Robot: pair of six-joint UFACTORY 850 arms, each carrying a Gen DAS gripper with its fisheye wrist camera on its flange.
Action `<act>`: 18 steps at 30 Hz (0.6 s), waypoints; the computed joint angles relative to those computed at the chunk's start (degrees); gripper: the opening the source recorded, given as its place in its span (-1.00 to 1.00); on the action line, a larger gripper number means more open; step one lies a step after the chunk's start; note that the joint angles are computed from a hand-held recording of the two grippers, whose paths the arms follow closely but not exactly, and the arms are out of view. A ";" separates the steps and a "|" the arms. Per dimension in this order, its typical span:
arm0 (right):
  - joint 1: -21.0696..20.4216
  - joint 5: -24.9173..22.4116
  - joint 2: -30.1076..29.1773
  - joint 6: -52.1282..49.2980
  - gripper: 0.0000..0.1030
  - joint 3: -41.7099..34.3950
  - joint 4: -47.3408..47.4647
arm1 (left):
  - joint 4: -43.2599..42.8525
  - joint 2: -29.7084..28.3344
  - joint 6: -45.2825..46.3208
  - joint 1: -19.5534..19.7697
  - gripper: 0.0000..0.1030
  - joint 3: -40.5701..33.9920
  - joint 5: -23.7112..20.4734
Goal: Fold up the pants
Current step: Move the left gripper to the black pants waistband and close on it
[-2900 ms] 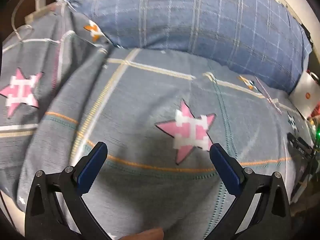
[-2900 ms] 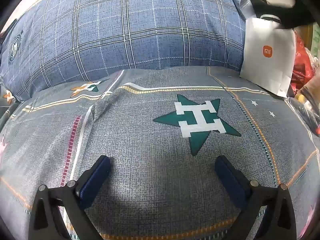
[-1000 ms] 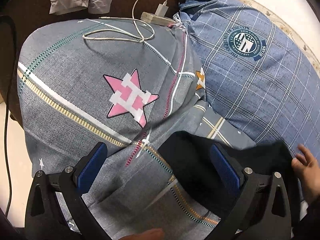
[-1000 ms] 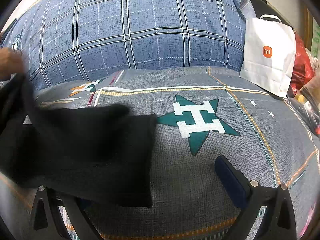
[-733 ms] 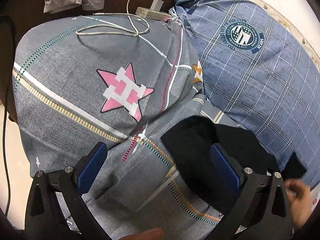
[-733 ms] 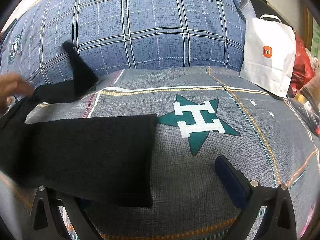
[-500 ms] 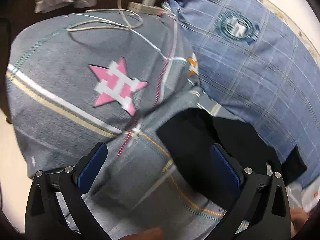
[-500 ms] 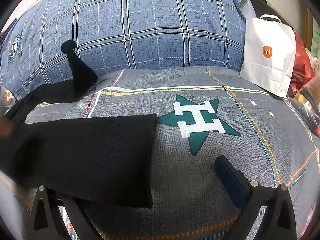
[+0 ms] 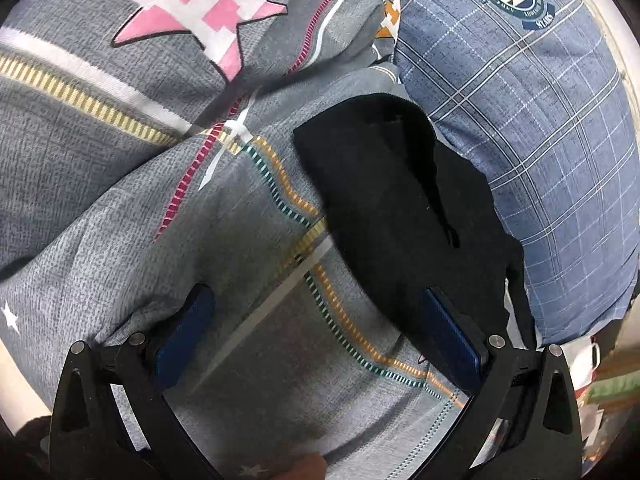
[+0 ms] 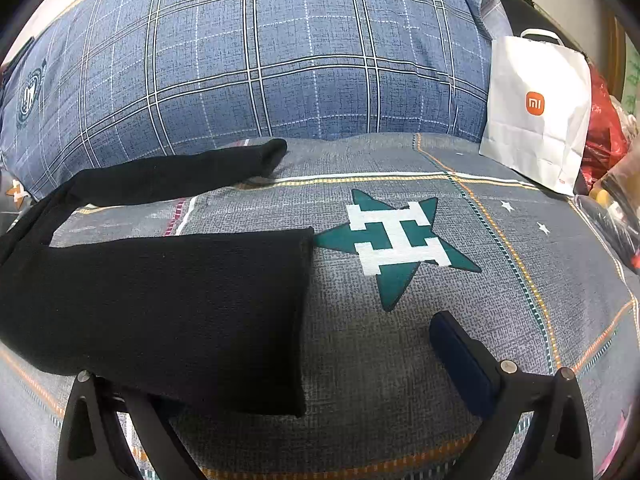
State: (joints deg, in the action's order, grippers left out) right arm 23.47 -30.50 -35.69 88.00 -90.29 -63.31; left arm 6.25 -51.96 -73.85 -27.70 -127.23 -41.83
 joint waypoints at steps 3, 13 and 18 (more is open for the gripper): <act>0.00 0.00 0.00 -0.06 1.00 -0.02 0.06 | 1.47 -0.80 -0.27 -0.35 0.99 -1.27 -1.39; 0.01 -0.01 0.00 0.00 1.00 -0.01 0.00 | -17.41 -2.46 18.05 5.36 0.99 -4.06 1.54; 0.01 -0.01 0.00 0.00 1.00 -0.01 0.00 | -30.35 -4.89 29.19 6.56 0.99 -5.95 5.96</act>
State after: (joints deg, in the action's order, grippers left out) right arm 23.48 -30.51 -35.69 88.00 -90.30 -63.32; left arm -24.10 -56.85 -44.66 -21.14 -133.18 -35.86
